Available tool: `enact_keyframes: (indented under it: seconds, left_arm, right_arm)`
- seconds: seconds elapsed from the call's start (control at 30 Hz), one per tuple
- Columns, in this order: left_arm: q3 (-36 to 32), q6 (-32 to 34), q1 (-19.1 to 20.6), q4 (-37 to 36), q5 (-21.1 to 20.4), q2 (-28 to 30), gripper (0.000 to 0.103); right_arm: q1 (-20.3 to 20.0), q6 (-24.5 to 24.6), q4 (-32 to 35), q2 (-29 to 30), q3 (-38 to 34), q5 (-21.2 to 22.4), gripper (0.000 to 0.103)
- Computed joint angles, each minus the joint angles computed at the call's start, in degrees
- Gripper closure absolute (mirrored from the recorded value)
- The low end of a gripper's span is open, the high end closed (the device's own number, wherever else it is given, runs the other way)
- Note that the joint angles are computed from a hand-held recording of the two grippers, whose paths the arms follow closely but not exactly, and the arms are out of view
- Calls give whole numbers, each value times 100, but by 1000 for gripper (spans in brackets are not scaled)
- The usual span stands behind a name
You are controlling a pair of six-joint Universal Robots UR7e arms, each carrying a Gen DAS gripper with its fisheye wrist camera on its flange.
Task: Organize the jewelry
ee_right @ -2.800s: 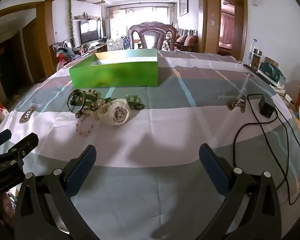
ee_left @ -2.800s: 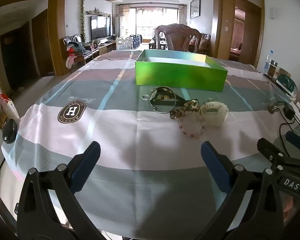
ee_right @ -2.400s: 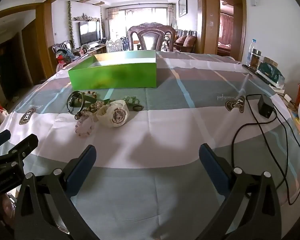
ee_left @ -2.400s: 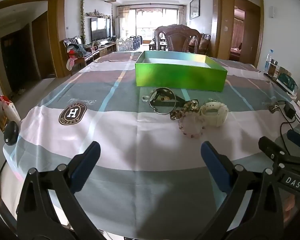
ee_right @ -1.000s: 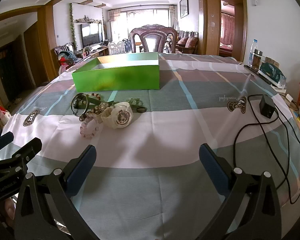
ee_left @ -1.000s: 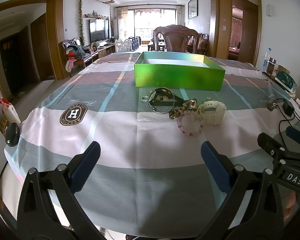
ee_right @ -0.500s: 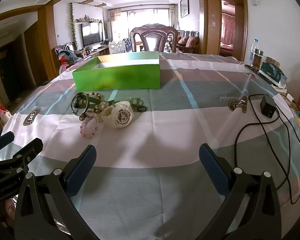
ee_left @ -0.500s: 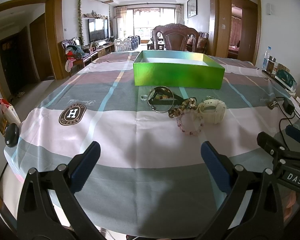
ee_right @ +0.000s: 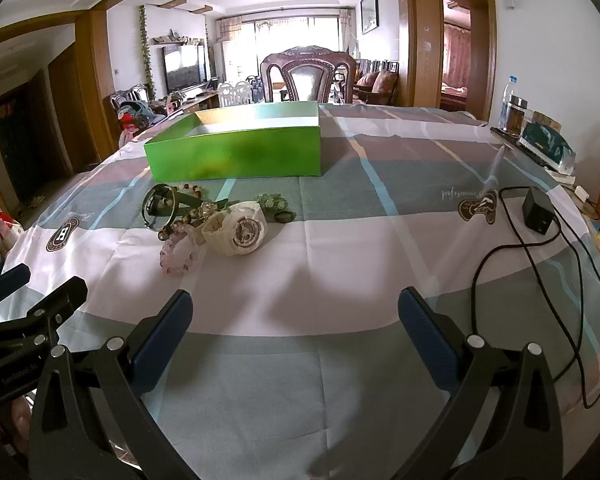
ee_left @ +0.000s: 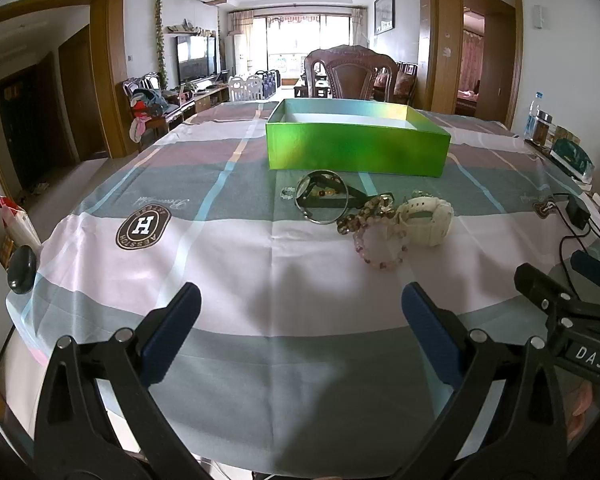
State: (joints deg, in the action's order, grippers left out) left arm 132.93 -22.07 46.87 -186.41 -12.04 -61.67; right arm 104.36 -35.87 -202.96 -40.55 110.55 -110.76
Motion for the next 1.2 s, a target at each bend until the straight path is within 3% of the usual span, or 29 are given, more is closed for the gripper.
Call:
enact_keyframes:
  seconds: [0.5, 0.73, 0.9, 1.2]
  left_arm:
    - [-185, 560, 243, -505, -347, 162, 4]
    - [-469, 537, 458, -114, -645, 119, 5]
    - [-768, 429, 730, 459, -1104, 62, 22]
    - [-1460, 638, 1049, 838, -1568, 302, 22]
  right_arm:
    - [-107, 54, 80, 53, -129, 130, 3]
    - [-209, 61, 323, 4, -248, 415, 3]
    - [-243, 35, 631, 5, -482, 490, 3]
    - [-234, -61, 1558, 229, -1439, 456, 3]
